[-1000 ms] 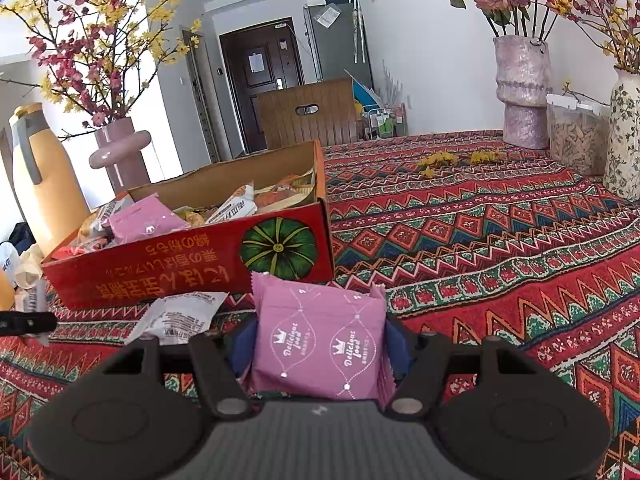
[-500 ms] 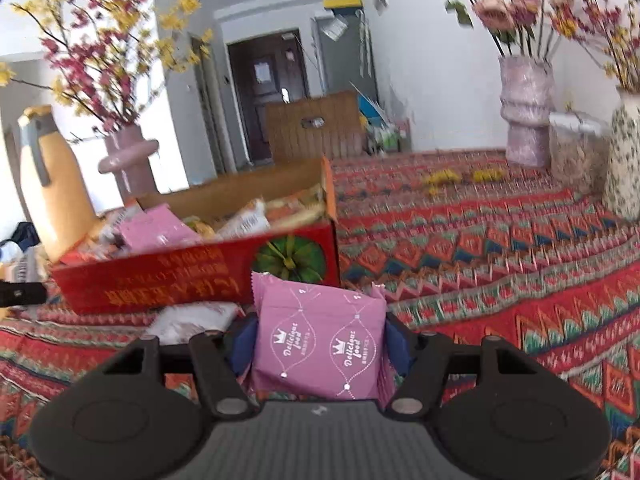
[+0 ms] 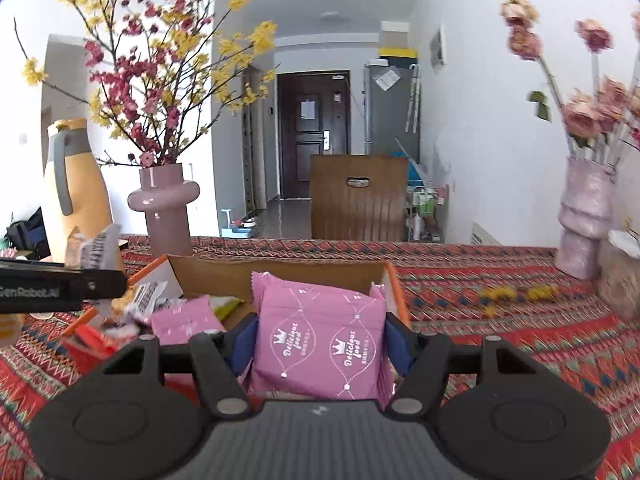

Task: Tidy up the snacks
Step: 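Carry both packets over the box and open both grippers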

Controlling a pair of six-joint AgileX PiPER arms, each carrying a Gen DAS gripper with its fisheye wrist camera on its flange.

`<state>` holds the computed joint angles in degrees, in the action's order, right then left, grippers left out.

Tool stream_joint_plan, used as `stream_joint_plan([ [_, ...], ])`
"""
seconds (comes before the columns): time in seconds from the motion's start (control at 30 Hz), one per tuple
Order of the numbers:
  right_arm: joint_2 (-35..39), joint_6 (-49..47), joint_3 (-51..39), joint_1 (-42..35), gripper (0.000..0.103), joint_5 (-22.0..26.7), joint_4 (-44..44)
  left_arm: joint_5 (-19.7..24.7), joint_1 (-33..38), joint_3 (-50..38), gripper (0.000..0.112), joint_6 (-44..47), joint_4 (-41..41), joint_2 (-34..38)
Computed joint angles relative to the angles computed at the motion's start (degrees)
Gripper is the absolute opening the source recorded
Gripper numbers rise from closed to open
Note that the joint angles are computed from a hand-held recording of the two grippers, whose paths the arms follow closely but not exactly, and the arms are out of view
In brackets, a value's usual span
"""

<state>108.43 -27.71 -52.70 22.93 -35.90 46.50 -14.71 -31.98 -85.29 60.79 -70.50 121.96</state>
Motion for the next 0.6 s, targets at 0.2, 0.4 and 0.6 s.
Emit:
stream_joint_plan([
  [0.2,8.7,-1.4,-10.8,-2.0,0.064,2.4,-0.1,-2.1,0.4,-5.7,0.056,-0.2,-1.5,6.0],
  [0.4,11.0,-0.8,-12.2,-2.7,0.065,3.7,-0.8,-0.8,1.3,-5.4,0.059,-2.7,0.5,6.2],
  [0.6,11.0,0.5,-11.8,-2.7,0.080,3.1,-0.9,-3.4,1.0,-3.8,0.085,-8.5,5.0,5.4],
])
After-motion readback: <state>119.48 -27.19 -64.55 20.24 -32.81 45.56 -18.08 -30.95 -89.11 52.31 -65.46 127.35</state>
